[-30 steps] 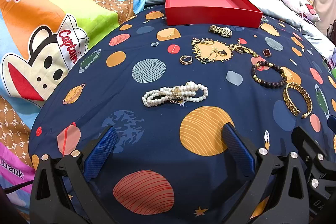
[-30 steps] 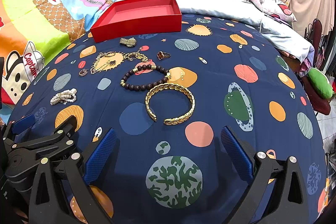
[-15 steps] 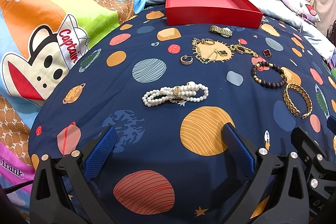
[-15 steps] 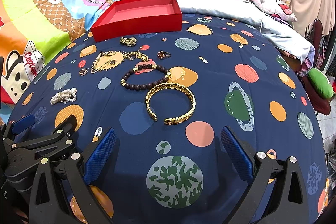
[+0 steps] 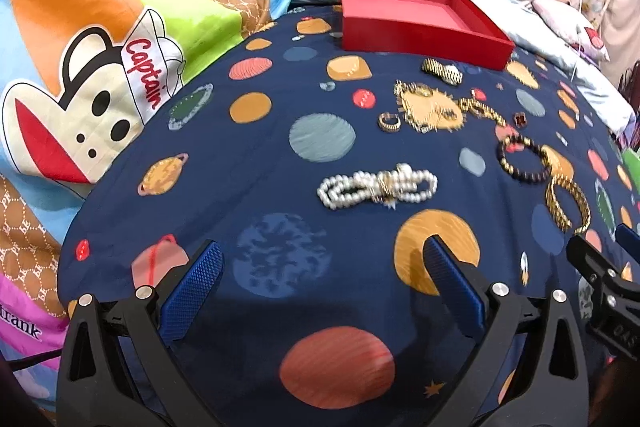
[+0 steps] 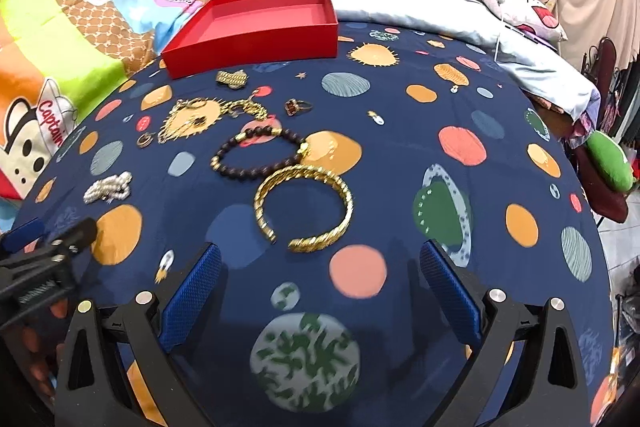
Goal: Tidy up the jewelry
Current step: 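Grasp the white pearl bracelet with the left tool while the right tool grasps the gold cuff bangle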
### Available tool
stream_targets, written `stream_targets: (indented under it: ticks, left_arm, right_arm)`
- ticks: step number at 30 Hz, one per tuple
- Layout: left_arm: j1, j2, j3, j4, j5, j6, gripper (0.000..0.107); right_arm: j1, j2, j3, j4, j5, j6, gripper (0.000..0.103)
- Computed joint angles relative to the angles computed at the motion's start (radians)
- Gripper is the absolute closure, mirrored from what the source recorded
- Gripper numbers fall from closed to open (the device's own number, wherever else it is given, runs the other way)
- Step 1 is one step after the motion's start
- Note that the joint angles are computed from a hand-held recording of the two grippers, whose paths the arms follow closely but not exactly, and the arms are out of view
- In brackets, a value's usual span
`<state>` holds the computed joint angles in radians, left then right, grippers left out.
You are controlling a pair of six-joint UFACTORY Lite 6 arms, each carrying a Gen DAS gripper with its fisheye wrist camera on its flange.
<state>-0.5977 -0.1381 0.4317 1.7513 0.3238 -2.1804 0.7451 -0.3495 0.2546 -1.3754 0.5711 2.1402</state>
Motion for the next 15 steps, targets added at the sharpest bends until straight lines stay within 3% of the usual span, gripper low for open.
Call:
stream_targets:
  ticks: [6,15]
  left_arm:
    - [0.022,0.022,0.036,0.012,-0.010,0.005,0.009]
    - [0.064,0.056,0.072,0.045,-0.045,-0.012,0.009]
  right_arm:
    - [-0.174,0.070,0.048,-0.144,-0.141,0.025,0.012]
    - [-0.189,0.193,0.129,-0.188,-0.148,0.036,0.034]
